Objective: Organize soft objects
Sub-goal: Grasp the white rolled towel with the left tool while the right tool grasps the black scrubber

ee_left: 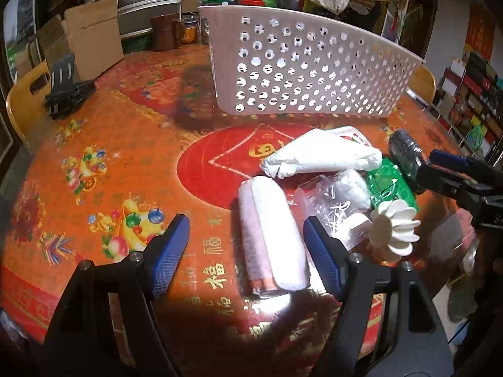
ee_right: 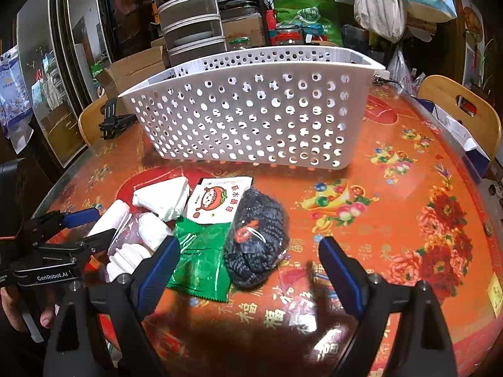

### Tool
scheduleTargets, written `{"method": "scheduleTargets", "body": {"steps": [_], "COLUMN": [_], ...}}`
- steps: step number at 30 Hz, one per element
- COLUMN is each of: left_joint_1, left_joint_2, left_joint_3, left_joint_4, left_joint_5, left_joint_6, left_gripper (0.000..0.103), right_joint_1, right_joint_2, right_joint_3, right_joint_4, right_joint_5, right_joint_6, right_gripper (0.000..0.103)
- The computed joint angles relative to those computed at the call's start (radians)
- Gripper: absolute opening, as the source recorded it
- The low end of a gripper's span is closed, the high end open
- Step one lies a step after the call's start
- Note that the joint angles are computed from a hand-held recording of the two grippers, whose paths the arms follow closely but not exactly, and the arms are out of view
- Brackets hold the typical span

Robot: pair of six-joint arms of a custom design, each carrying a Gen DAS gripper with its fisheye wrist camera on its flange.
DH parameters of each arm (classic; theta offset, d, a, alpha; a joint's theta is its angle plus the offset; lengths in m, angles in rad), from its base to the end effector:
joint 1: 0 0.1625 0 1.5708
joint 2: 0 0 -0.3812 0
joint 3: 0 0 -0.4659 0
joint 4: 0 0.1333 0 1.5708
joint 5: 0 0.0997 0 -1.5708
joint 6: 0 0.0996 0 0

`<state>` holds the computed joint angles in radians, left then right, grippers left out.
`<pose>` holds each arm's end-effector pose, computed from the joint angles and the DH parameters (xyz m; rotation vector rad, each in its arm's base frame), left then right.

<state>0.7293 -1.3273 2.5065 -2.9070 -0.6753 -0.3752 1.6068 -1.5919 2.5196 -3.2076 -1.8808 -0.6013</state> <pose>-0.1412 -0.4092 0.0559 0.4603 2.3258 -0.8032 0.1176 -0.4048 0.1637 0.6570 -2.4609 0.7932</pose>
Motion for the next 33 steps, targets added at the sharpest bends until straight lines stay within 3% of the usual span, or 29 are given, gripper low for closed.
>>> {"method": "scheduleTargets", "body": {"steps": [10,13,18,24,33], "left_joint_1": [-0.007,-0.013,-0.019,-0.027,-0.043], "left_joint_2": [0.019,0.009,0.002,0.003,-0.026], "left_joint_3": [0.01,0.022,0.031,0.043,0.068], "left_joint_4": [-0.044,-0.059,-0.076,-0.103,-0.118], "left_joint_5": [0.017,0.02,0.014,0.014,0.024], "left_joint_6": [0.015,0.017,0.027,0.037,0.021], "left_gripper": [0.071,0.051,0.03,0.03,0.03], "right_joint_1": [-0.009,-0.01,-0.016,-0.023,-0.039], "right_joint_2": [0.053,0.058,0.07,0.063,0.009], "right_joint_3": [-0.031,-0.035,-0.044,-0.044,-0.012], "right_joint_4": [-0.004,-0.009,-0.005,0.003,-0.016], "right_joint_5": [-0.019,-0.023,-0.03,-0.02,0.017], "right_joint_6": [0.0,0.006,0.013,0.01,-0.004], "right_gripper": [0.074,0.071,0.065,0.046,0.045]}}
